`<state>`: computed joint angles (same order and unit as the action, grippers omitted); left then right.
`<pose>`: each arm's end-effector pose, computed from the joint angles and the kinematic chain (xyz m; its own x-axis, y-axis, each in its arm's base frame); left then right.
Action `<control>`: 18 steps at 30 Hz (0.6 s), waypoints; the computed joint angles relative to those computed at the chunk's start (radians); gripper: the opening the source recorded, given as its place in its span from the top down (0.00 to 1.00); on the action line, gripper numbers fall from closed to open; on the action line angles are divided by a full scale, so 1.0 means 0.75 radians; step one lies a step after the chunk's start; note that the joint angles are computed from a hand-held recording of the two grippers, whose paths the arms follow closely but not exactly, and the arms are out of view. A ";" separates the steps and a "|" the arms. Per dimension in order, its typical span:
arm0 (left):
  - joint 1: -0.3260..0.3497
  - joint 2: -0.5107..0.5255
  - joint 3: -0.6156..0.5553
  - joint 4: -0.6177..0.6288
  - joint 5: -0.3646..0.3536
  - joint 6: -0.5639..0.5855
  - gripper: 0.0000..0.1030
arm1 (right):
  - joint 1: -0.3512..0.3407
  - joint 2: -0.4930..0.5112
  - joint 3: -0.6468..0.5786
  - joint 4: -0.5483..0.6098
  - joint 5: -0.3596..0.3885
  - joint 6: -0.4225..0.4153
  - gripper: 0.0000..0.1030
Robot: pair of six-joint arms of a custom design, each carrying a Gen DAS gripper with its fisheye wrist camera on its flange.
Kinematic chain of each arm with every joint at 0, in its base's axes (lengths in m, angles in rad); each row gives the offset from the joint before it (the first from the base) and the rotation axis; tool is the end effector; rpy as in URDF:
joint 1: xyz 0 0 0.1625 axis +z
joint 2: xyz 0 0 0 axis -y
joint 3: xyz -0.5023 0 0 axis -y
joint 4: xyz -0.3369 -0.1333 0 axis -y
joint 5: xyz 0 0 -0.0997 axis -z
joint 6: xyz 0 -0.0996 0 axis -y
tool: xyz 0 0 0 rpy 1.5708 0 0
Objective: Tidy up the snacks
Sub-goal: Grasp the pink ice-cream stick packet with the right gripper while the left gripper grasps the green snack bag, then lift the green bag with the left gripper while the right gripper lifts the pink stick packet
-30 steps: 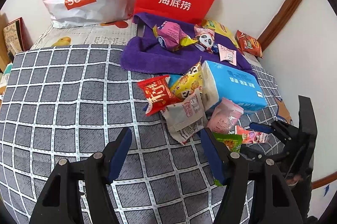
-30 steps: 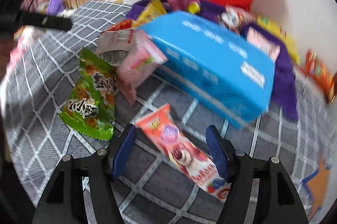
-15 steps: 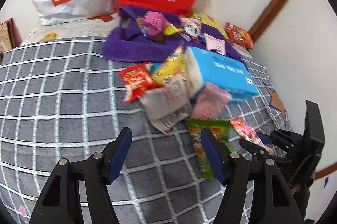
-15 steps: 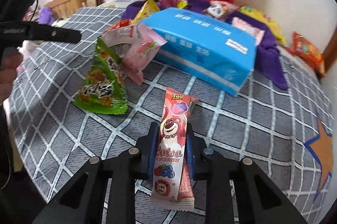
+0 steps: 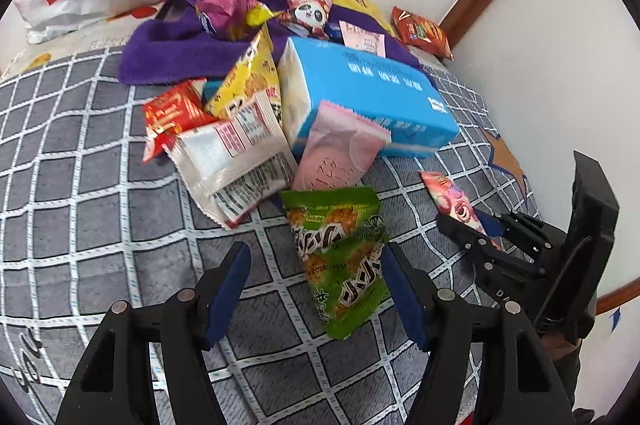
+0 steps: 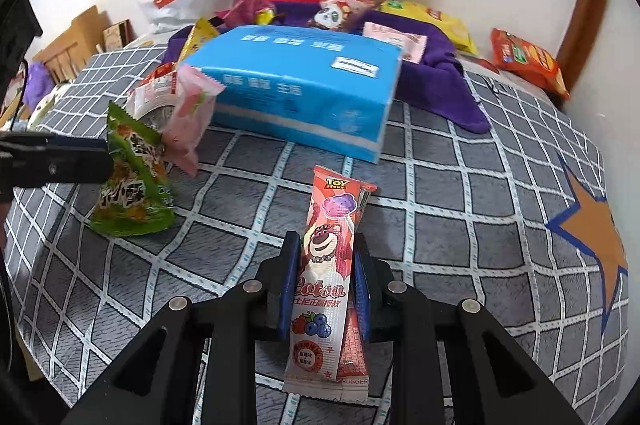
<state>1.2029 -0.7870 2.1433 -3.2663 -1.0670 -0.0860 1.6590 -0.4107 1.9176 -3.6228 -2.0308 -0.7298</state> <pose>-0.0283 -0.5778 0.1400 -0.9008 0.0889 -0.4250 0.2628 0.8908 -0.3706 0.1428 -0.6033 0.0022 -0.6301 -0.4558 0.6286 -0.6648 0.7351 -0.1334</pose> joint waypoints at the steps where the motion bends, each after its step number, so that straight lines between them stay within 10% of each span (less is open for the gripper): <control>1: 0.002 0.006 -0.004 0.006 -0.001 -0.001 0.36 | -0.004 0.001 0.000 -0.008 0.004 0.007 0.75; 18: -0.011 0.071 -0.015 -0.069 0.038 0.037 0.36 | -0.012 0.025 0.003 -0.088 0.013 0.008 0.75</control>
